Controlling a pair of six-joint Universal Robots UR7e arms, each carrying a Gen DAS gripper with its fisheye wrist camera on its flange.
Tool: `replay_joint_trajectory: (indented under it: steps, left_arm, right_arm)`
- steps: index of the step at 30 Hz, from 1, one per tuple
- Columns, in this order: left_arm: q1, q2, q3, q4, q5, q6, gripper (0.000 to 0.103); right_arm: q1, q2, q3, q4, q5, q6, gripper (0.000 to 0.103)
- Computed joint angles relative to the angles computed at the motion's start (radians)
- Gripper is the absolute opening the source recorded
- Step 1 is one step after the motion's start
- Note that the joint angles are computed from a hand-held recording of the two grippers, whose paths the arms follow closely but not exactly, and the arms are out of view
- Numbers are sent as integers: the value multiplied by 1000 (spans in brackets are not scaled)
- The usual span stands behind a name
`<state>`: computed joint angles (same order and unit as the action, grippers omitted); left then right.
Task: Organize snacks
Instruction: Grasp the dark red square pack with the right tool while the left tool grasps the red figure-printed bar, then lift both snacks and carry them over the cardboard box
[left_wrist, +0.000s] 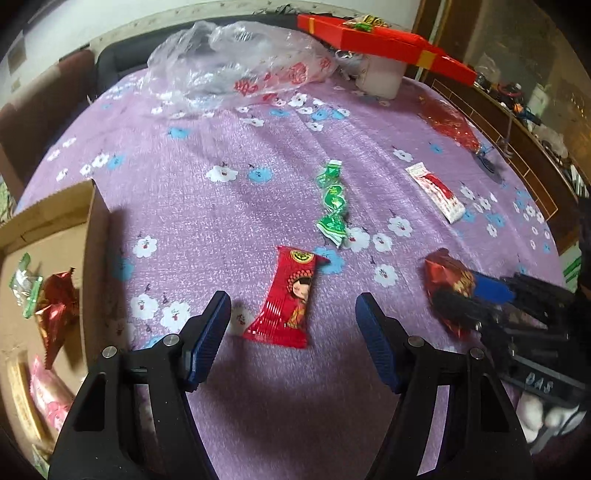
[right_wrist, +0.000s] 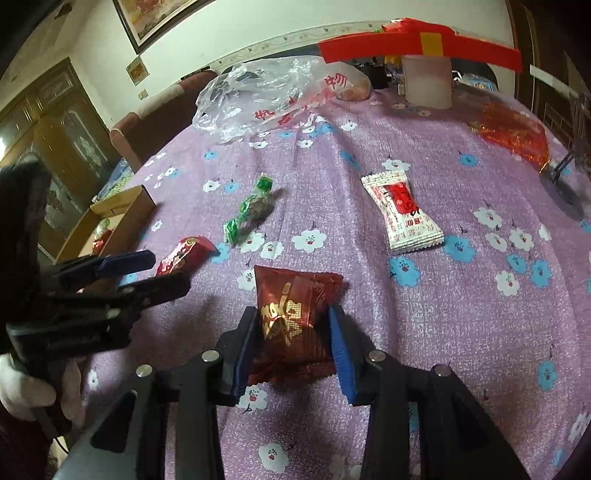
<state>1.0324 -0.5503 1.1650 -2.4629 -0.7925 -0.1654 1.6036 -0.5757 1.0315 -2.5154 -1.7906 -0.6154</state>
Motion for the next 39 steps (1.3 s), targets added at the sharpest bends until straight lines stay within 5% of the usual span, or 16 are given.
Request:
replay_joint_trajectory:
  steps: [4, 7, 9, 15, 29, 39]
  left_arm:
    - [10, 32, -50, 10, -23, 12, 62]
    - [-14, 72, -66, 4, 89, 80, 41]
    - [-15, 67, -56, -9, 67, 88, 22]
    - [-18, 38, -8, -53, 52, 51, 21]
    - [-75, -190, 338, -418, -57, 21, 21]
    - [-29, -137, 230, -154, -109, -108, 21]
  right_arm:
    - [1, -1, 9, -19, -6, -6, 43]
    - [0, -1, 12, -24, -1, -6, 43]
    - [0, -1, 15, -33, -1, -10, 42]
    - [-13, -8, 5, 4, 50, 35, 39]
    - [-24, -29, 34, -44, 132, 57, 39]
    - [-20, -14, 22, -39, 99, 62, 40]
